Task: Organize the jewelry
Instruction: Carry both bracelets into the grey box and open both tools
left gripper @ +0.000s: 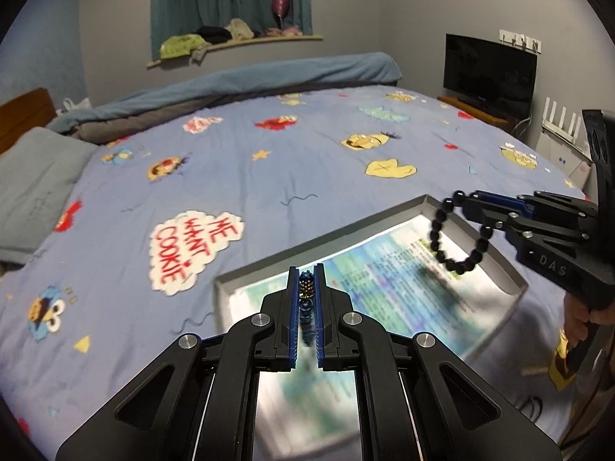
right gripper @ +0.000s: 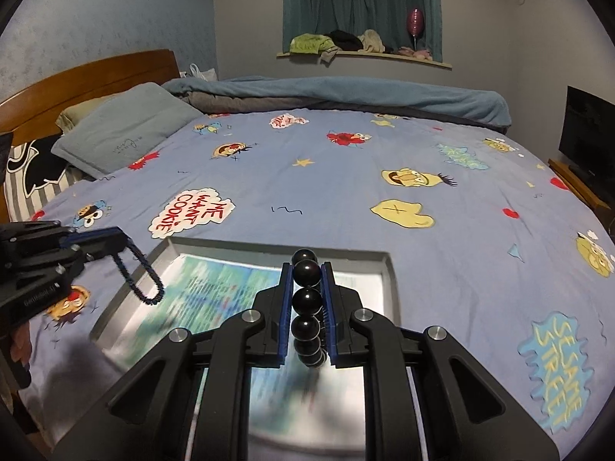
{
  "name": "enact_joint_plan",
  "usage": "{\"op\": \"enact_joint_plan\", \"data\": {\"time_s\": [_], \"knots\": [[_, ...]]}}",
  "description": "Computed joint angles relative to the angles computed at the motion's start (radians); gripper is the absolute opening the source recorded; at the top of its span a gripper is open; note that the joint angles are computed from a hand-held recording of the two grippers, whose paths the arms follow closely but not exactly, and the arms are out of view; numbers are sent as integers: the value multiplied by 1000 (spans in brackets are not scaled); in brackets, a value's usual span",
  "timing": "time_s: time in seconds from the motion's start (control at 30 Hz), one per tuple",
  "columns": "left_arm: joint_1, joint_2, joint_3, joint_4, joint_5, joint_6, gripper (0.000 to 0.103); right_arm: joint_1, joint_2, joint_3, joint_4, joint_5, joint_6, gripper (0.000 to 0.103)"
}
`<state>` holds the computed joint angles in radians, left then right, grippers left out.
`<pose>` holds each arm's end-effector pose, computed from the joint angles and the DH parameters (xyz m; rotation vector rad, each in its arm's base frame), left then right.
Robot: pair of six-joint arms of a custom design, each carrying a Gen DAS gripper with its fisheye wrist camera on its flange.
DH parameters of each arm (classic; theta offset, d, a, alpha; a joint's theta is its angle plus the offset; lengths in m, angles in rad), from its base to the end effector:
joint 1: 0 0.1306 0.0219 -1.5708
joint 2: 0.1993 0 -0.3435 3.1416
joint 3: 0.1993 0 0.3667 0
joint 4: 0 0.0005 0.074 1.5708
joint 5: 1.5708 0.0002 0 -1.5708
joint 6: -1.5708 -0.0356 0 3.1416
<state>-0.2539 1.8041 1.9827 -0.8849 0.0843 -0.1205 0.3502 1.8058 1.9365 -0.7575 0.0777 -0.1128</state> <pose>0.5895 -0.1566 0.4364 0.4678 2.2310 -0.1660 0.5821 0.2092 0.4256 -0.2172 2.1901 0.1745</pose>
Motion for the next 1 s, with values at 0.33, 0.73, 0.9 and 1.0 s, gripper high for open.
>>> {"op": "enact_joint_plan", "data": {"time_s": [0.33,0.73,0.9,1.0], "knots": [[17,212,241,-134,68,75,8,-18,187,245,-157,-2,-25,14],[29,294,324,-209,-68,63,8,-39,294,379,-296,79,-43,14],[28,315,354,-244,-75,75,16,-52,292,368,-296,57,-63,14],[28,285,307,-205,-77,76,32,-49,273,345,-276,64,-52,18]]}}
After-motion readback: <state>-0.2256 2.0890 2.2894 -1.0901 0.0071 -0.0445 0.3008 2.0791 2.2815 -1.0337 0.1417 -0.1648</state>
